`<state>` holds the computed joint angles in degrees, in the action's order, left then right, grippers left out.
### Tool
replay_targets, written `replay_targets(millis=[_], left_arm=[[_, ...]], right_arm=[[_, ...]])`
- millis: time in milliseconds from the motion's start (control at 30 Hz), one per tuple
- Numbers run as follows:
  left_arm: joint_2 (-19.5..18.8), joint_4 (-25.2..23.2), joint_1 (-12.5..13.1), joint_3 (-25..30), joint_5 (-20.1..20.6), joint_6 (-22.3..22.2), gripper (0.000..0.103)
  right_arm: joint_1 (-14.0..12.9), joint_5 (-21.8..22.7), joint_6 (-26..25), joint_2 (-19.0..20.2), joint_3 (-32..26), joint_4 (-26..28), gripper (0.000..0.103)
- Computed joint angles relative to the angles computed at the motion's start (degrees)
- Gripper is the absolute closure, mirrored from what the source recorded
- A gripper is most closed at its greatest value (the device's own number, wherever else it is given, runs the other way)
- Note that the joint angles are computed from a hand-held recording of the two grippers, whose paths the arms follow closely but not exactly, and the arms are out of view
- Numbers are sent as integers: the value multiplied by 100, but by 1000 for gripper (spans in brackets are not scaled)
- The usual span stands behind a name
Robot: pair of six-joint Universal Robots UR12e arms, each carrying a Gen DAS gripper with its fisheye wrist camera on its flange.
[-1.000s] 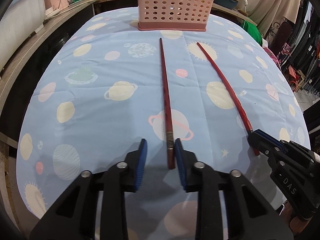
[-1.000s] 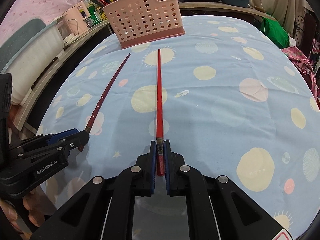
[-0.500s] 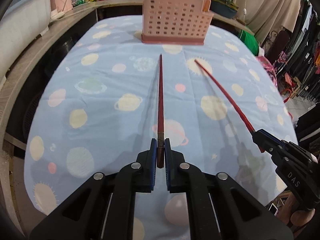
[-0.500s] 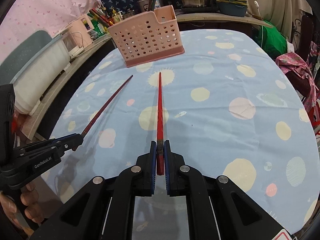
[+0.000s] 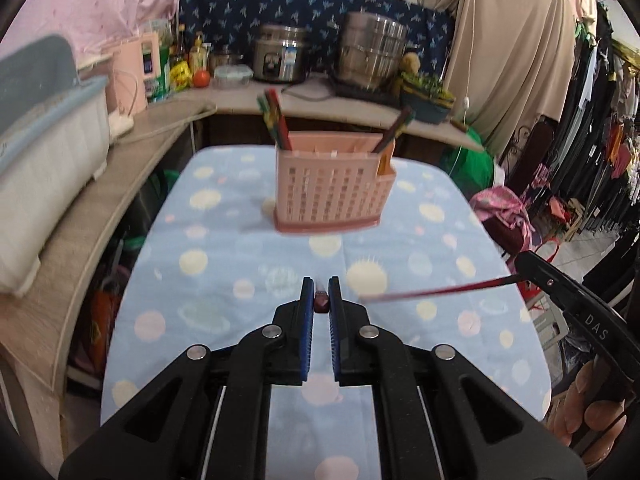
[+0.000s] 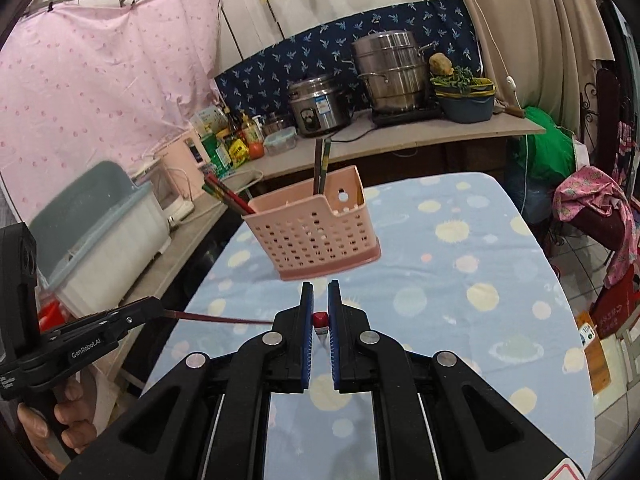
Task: Organize utensils
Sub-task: 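Carry both chopsticks into the pink basket and open both tools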
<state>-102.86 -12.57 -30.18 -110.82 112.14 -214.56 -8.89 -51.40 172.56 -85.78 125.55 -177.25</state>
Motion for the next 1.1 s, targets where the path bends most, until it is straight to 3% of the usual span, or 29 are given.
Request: replay_targets(millis=[367,667,933,1100], left_arm=[[-166,167,221,543,56,518,96],[-283,451,370,1064,349,944,96],[-508,856,553,1611,606,1306,96],[-656,921,679,1829,657,1345,96]], right_arm=[[296,-76,247,367,-628,-465,96],[459,21,960,745,-1498,-1229,96],[660,-132,1481,1186,-2375,-1366,96],[776,-285,1520,1467,-2716,-1405,96]])
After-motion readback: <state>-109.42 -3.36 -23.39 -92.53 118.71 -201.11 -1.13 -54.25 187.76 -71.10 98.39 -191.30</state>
